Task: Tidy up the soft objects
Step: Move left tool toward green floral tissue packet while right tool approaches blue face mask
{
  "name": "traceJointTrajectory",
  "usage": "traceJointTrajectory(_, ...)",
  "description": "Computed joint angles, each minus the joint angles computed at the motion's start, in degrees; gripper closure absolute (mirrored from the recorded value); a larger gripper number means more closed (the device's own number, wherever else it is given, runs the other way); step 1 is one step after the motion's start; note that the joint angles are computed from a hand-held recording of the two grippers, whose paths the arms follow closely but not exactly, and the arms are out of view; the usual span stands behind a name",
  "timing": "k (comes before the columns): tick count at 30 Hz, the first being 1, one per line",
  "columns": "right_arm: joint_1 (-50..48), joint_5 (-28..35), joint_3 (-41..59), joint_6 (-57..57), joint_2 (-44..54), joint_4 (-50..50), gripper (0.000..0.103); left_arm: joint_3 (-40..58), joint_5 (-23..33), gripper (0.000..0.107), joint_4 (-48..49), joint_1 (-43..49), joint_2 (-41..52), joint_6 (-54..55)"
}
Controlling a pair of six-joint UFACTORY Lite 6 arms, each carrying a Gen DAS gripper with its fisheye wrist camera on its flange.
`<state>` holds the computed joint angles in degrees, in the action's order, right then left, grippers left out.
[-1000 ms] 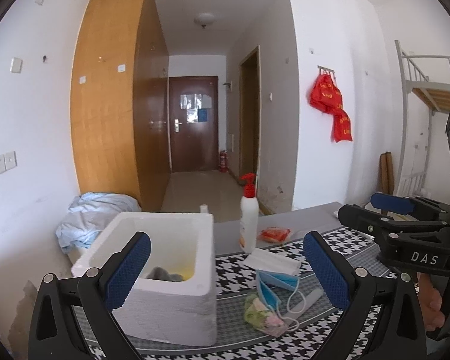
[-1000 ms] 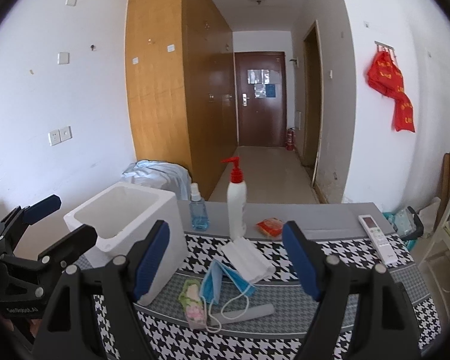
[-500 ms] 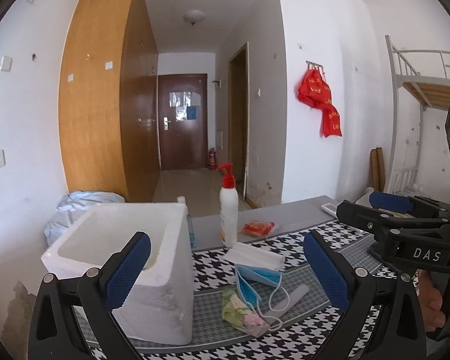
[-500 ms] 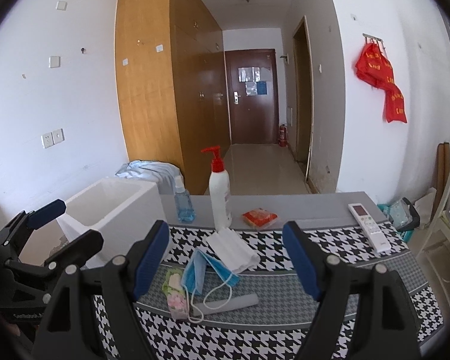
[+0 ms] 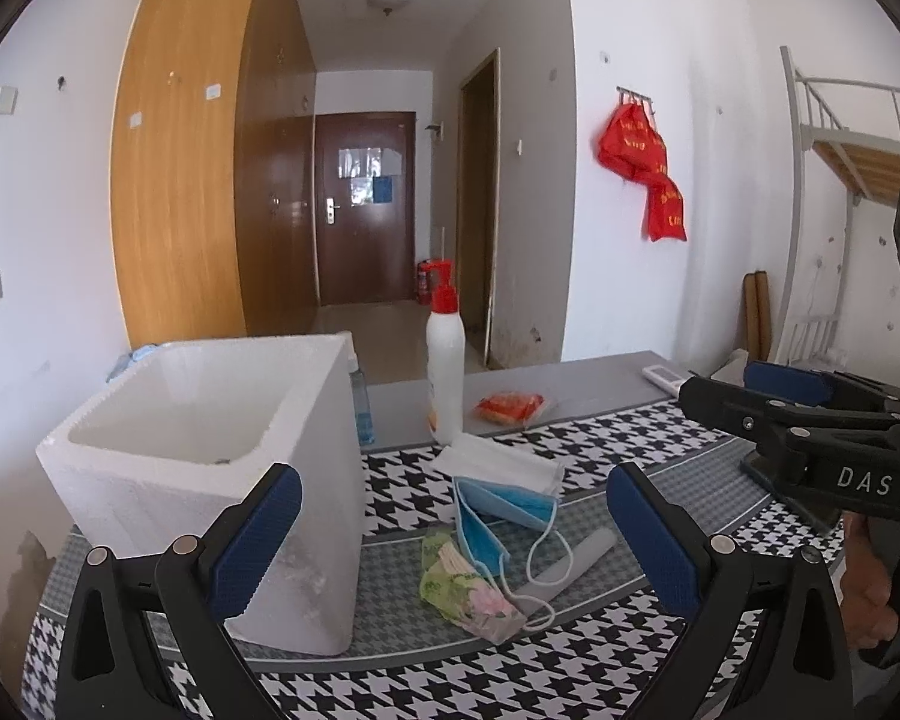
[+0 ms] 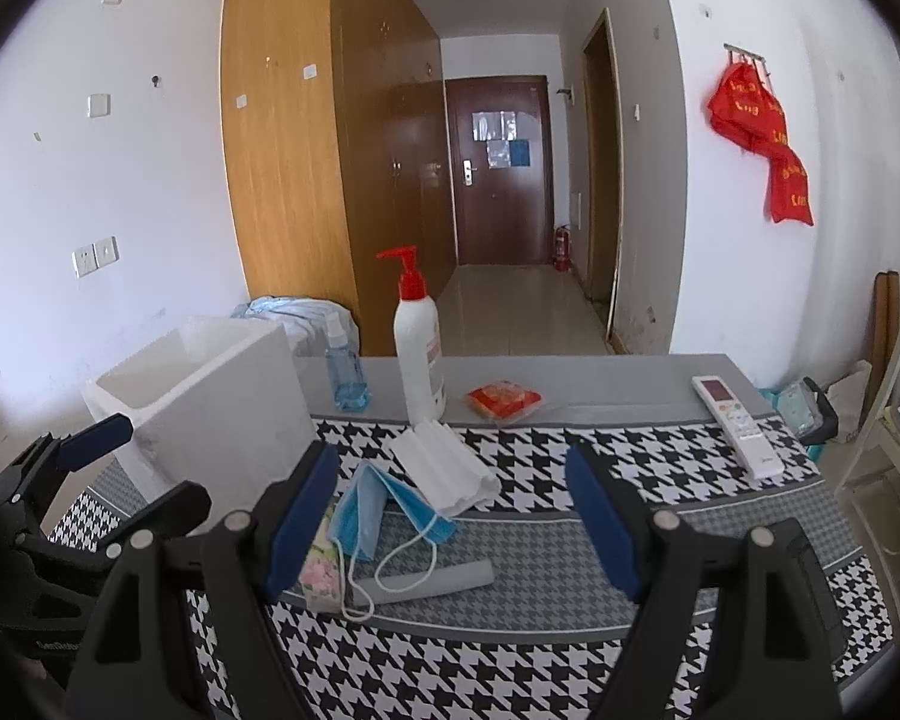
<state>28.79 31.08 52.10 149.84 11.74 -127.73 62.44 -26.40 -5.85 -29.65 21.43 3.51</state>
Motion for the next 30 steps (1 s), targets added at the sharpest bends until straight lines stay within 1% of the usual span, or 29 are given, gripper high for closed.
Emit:
traceJointTrajectory(7, -3.2, -2.7, 0.0, 2.2, 1.0, -4.8, 0.021, 2.0, -1.8, 0.005, -10.1, -2.5, 3.7, 8.2)
traceJointTrajectory(13, -5.9, -6.3, 1.6, 4.2, 3.0, -9.9, 0.021, 4.6, -1.2, 0.005, -18.0, -4.0, 6.8, 14.0)
traceJointTrajectory(17, -7.1, -8.2, 3.6, 3.6, 5.1, -11.7, 0.021, 6.1, -2.0, 0.005, -26.6, -5.5, 8.9, 21.5)
traceJointTrajectory(26, -8.9, -12.7, 8.3, 2.4, 9.3, -13.5, 0.021, 8.9, 0.7, 0.005, -31.8, -6.1, 11.6, 24.1)
traceJointTrajectory(30, -10.0, -15.2, 10.9, 3.7, 11.4, -15.5, 0.021, 10.3, 1.6, 0.005, -35.0, -6.3, 13.1, 26.3)
